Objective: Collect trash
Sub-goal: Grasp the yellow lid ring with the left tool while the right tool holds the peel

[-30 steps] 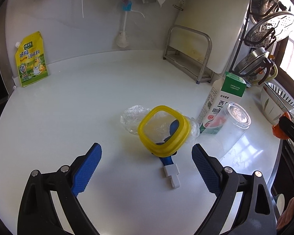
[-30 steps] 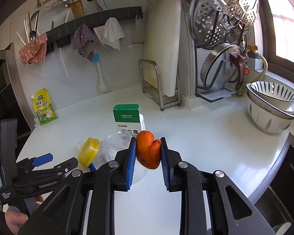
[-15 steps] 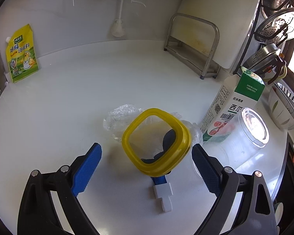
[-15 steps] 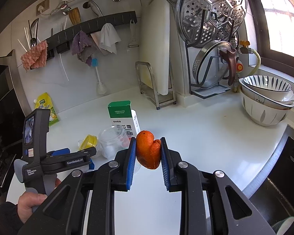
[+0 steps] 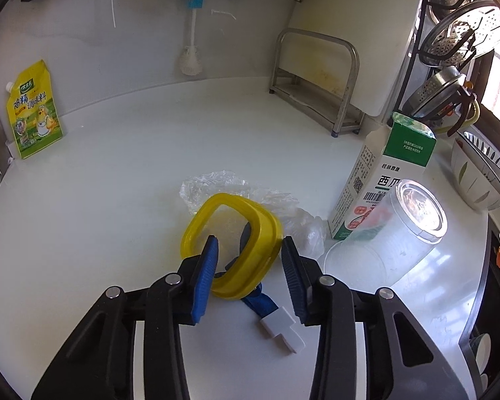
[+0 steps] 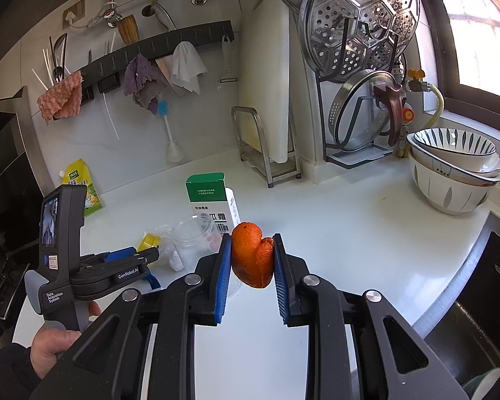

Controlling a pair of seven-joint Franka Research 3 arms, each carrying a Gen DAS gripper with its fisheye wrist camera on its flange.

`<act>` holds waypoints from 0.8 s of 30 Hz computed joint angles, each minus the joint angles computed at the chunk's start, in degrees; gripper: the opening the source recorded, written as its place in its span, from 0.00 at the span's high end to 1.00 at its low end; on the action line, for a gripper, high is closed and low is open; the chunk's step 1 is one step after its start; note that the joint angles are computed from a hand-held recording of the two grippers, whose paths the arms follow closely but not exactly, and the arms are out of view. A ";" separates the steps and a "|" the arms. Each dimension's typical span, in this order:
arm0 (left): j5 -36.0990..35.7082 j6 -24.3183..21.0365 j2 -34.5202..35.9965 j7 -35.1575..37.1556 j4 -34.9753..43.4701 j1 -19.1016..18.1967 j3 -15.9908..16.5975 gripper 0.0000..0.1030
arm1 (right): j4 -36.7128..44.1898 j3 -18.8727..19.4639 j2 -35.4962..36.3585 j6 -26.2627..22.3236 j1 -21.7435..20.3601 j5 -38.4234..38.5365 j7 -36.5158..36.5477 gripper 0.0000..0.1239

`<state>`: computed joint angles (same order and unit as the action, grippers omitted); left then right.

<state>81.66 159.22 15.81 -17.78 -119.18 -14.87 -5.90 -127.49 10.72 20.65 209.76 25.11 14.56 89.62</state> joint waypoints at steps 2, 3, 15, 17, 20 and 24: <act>1.11 -0.13 -0.81 -0.92 -0.66 -0.09 0.12 0.69 | 0.06 -0.02 0.04 -0.07 0.00 -0.01 0.00 0.81; 1.65 -0.35 -1.26 -1.30 -1.02 -0.09 0.06 0.71 | 0.05 0.00 0.04 -0.10 -0.04 -0.06 0.04 0.81; 6.63 -1.94 -6.49 -6.53 -5.57 1.95 -1.57 0.79 | 0.16 0.00 0.15 -0.10 -0.16 -0.31 0.18 0.81; 7.83 -2.16 -7.44 -7.81 -6.38 2.37 -1.92 0.79 | 0.23 -0.01 0.25 -0.11 -0.14 -0.30 0.16 0.81; 8.89 -2.32 -8.80 -8.86 -7.61 3.01 -2.45 0.80 | 0.28 0.05 0.30 -0.22 -0.24 -0.41 0.28 0.81; 9.66 -2.68 -10.63 -9.85 -9.28 3.57 -3.20 0.80 | 0.32 0.10 0.39 -0.22 -0.29 -0.59 0.37 0.81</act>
